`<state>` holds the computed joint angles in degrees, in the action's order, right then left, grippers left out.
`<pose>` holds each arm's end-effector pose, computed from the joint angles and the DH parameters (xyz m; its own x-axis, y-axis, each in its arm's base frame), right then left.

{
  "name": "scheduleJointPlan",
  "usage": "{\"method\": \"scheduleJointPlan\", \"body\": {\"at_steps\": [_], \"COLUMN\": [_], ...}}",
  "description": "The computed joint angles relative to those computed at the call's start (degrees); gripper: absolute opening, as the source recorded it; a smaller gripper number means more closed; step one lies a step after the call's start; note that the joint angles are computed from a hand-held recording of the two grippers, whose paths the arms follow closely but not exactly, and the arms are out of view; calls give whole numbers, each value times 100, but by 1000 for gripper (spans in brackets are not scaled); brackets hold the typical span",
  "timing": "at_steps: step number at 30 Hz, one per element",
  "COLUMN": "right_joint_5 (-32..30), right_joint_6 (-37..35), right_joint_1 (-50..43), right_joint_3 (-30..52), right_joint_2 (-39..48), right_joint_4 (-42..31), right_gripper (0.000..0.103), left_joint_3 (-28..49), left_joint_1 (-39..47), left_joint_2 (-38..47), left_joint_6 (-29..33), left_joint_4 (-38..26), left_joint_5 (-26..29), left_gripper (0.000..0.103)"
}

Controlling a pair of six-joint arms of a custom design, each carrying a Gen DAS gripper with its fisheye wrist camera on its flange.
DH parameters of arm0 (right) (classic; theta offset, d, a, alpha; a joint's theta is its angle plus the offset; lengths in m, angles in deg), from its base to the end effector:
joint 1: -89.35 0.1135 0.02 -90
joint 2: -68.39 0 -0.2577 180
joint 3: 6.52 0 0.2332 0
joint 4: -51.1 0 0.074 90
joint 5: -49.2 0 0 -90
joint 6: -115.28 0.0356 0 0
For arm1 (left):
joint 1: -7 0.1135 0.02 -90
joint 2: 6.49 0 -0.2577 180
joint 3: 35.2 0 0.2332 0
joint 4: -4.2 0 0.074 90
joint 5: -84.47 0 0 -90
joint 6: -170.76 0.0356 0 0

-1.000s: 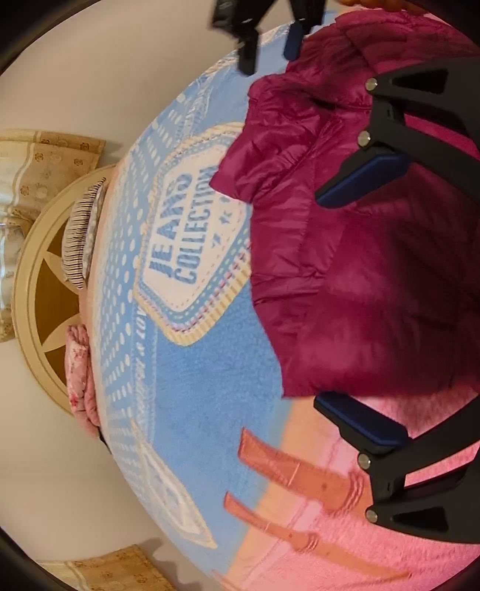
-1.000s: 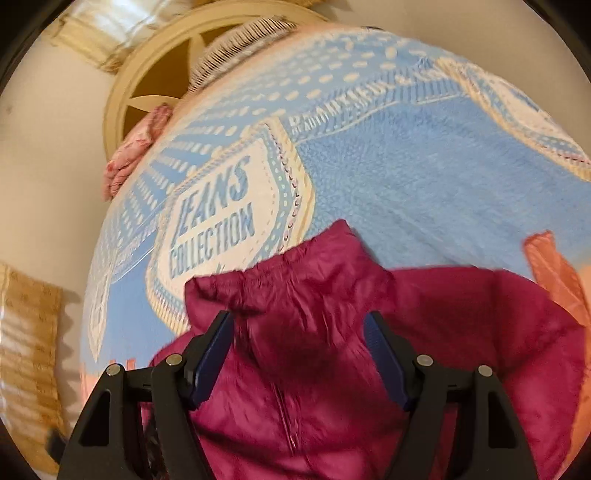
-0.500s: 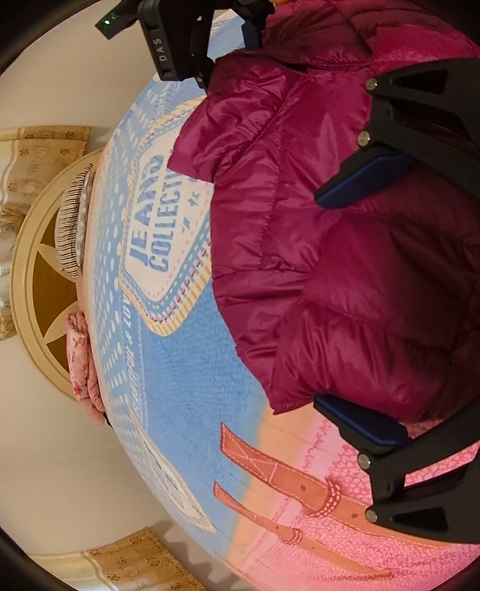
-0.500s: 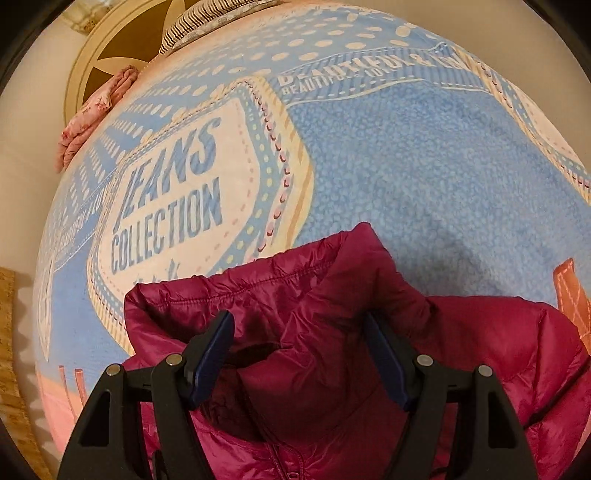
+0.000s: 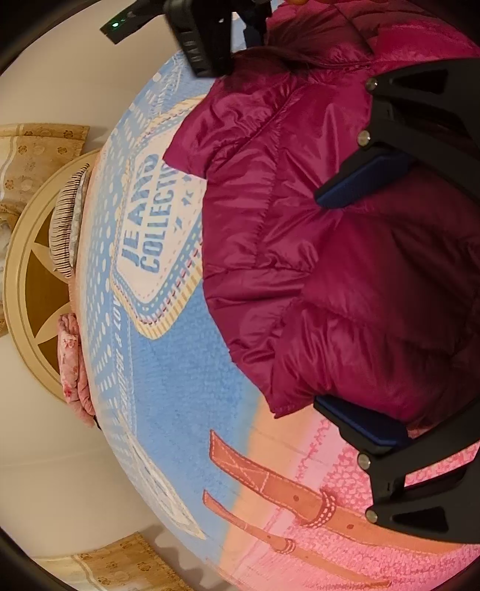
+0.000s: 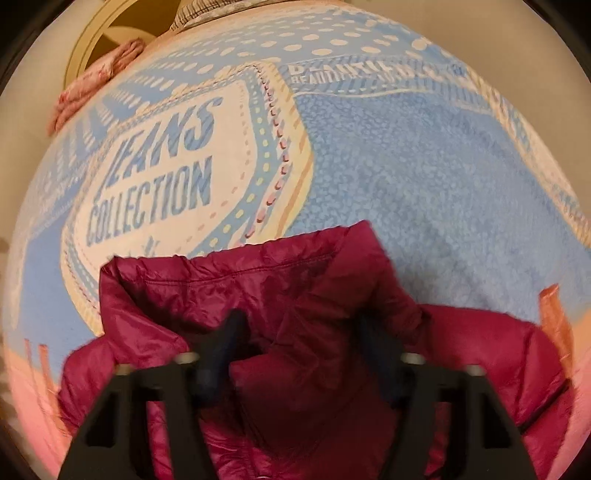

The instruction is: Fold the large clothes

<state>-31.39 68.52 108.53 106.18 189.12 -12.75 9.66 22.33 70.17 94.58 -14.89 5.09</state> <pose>0.3953 0.1313 0.1987 -0.8431 0.4223 -0.3330 0.4138 0.9049 0.0999 0.2211 0.0538 0.1568 -0.7620 0.0346 -0.6467 0.0353 0.9993 0.0118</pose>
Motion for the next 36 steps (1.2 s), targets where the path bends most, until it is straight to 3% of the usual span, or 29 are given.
{"method": "scheduleJointPlan", "body": {"at_steps": [1,3,5,13,19,25,30,32,34,35,36], "right_joint_5": [-53,-289,-660,-361,132,395,79,-23,-129,-203,-273], "right_joint_6": [-6,75,150,249,747,995,645,416,300,288,295], "right_joint_1": [-39,-193,-379,-307,126,229,-106,-234,-293,-308,-328], "right_joint_3": [-163,-706,-1453,-3441,-4617,-5484,-5556,-5340,-5076,-5036,-5038], "right_joint_2": [-117,-508,-1036,-2940,-3671,-4008,-4551,-4451,-4160,-4059,-3980], "right_joint_4": [115,487,1072,1745,2188,3139,3423,3404,3351,3446,3611], "right_gripper": [41,17,14,9,5,5,6,10,29,52,68], "left_joint_3": [32,106,173,236,252,250,253,253,254,254,250], "left_joint_1": [52,159,250,417,454,505,506,506,506,506,502], "left_joint_2": [37,131,221,327,332,322,323,323,326,326,323], "left_joint_6": [0,-11,-23,-43,-36,-37,-40,-40,-39,-39,-44], "left_joint_4": [-39,-104,-162,-218,-235,-251,-253,-253,-251,-251,-248], "left_joint_5": [84,250,404,686,737,808,808,808,808,808,804], "left_gripper": [102,102,102,102,102,102,102,102,102,102,102]}}
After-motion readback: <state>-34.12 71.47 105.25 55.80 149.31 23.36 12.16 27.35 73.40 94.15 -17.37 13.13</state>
